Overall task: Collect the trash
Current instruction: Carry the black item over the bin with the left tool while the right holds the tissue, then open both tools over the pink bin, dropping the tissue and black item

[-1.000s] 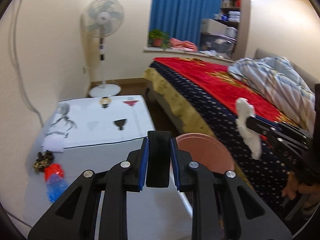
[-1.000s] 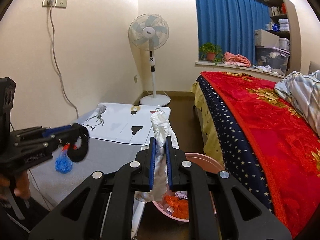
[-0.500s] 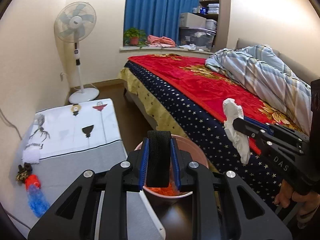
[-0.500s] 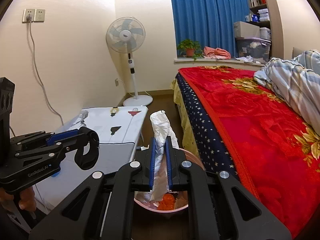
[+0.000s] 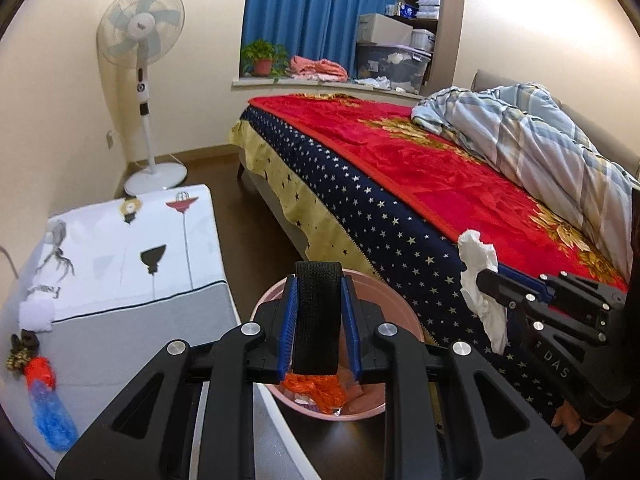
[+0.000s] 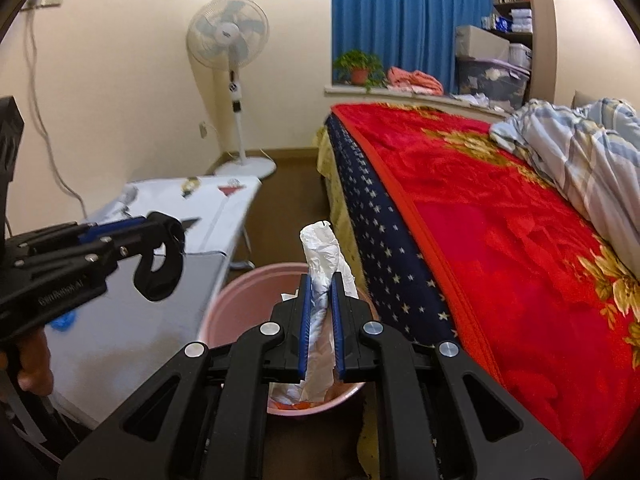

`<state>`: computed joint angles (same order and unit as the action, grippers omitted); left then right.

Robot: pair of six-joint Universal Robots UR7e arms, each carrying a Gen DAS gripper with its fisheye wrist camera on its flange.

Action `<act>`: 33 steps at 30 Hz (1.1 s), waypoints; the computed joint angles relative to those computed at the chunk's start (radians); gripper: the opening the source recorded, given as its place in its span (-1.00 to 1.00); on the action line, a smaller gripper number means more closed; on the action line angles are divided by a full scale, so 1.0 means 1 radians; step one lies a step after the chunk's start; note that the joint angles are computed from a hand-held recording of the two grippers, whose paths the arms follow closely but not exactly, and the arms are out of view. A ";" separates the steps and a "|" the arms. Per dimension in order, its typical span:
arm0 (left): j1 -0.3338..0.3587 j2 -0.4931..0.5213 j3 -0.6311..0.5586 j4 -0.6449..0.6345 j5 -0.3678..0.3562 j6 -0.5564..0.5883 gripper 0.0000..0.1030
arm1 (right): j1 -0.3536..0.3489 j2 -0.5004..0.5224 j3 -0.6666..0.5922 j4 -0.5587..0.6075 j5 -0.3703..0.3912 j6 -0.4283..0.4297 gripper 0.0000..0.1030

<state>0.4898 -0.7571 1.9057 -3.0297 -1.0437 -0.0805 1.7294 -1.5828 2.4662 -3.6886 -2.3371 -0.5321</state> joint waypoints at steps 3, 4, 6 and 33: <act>0.016 0.024 -0.028 0.010 -0.015 0.020 -0.58 | -0.032 0.009 -0.018 0.022 -0.006 0.029 -0.80; 0.019 0.031 -0.036 0.009 -0.017 0.029 -0.58 | -0.040 0.012 -0.022 0.023 -0.005 0.037 -0.80; 0.030 0.046 -0.056 0.007 -0.023 0.047 -0.58 | -0.058 0.023 -0.035 0.022 -0.004 0.048 -0.80; 0.102 0.126 -0.142 0.085 -0.075 0.057 -0.58 | -0.083 0.142 -0.109 -0.001 -0.073 0.056 0.43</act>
<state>0.5916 -0.6314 1.7640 -2.9449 -1.1192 -0.0231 1.6467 -1.4404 2.3571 -3.6900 -2.4100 -0.4762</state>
